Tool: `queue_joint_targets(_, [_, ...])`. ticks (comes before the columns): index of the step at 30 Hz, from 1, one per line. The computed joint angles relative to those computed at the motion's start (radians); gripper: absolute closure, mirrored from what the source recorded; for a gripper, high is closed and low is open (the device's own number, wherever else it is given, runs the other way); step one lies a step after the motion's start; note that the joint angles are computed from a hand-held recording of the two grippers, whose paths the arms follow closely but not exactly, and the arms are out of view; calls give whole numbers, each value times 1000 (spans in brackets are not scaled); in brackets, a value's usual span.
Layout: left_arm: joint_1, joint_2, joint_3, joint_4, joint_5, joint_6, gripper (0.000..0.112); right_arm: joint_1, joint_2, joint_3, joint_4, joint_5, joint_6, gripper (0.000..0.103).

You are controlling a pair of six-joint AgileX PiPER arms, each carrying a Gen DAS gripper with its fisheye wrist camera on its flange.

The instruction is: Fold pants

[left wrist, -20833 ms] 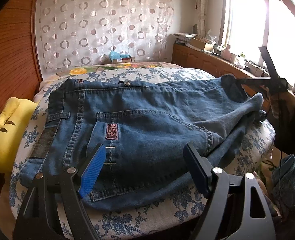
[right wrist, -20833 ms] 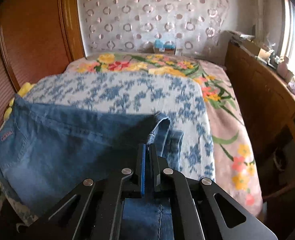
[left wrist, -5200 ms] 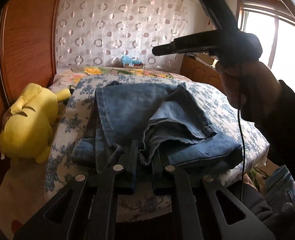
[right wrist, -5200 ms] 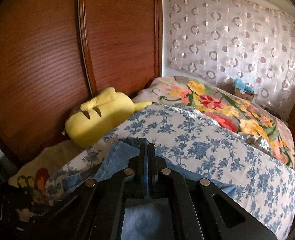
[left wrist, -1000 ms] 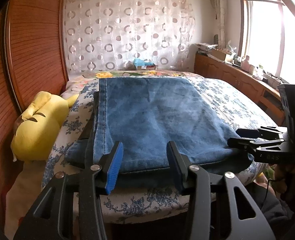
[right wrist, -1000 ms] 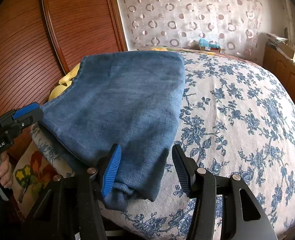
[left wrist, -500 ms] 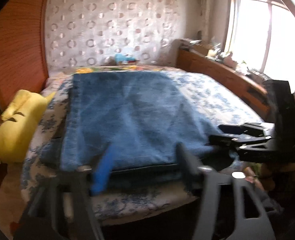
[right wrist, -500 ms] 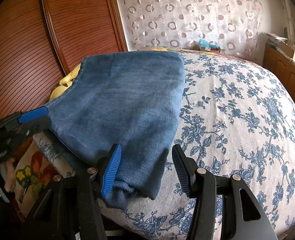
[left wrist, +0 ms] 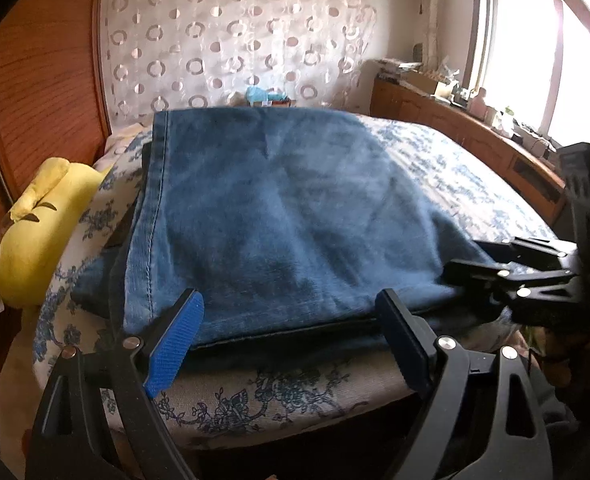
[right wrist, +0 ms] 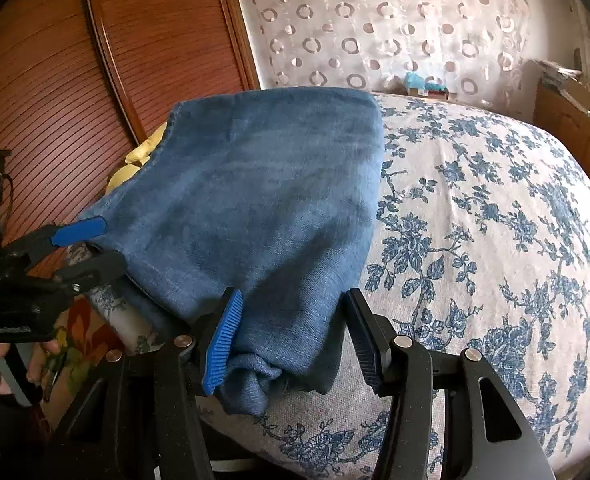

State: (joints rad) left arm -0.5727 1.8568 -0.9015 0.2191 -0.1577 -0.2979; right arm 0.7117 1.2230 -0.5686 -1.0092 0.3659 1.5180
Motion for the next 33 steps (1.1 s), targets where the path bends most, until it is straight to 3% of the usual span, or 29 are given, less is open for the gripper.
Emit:
queue_joint_targets(7, [-10,27,15,-162,-47,166,24,23,7,-3,-35,44,61,48])
queue_joint_targets(12, [-9,29,17,-159,-55,164,24,29,15,-1,-69,44,92,50])
queue_joint_targets(13, [-13,31,19,-182,-59,188,24,18,12,4,-71,21,88,59])
queue_joint_targets(14, [-16,33,20,-204,-62,214,22,3,8,8,-59,-10,69,61])
queue_joint_targets(16, [-21,42,25,-202,-82,222,17,-39,-7,21,-44,-87,38,78])
queue_joint_targets(19, [-35,44,30,-279,-94,310,16,-125,-50,31,85,-200,-119,80])
queue_joint_targets(21, [-27,37,27,-221,-79,248,16,-124,-81,18,115,-191,-164,82])
queue_joint_targets(26, [9,-35,51,91,-47,-86,16,-40,-120,-50,83,-70,-182,86])
queue_joint_targets(33, [82,-234,146,171,-34,-155,16,-10,-66,-187,164,-42,-353,89])
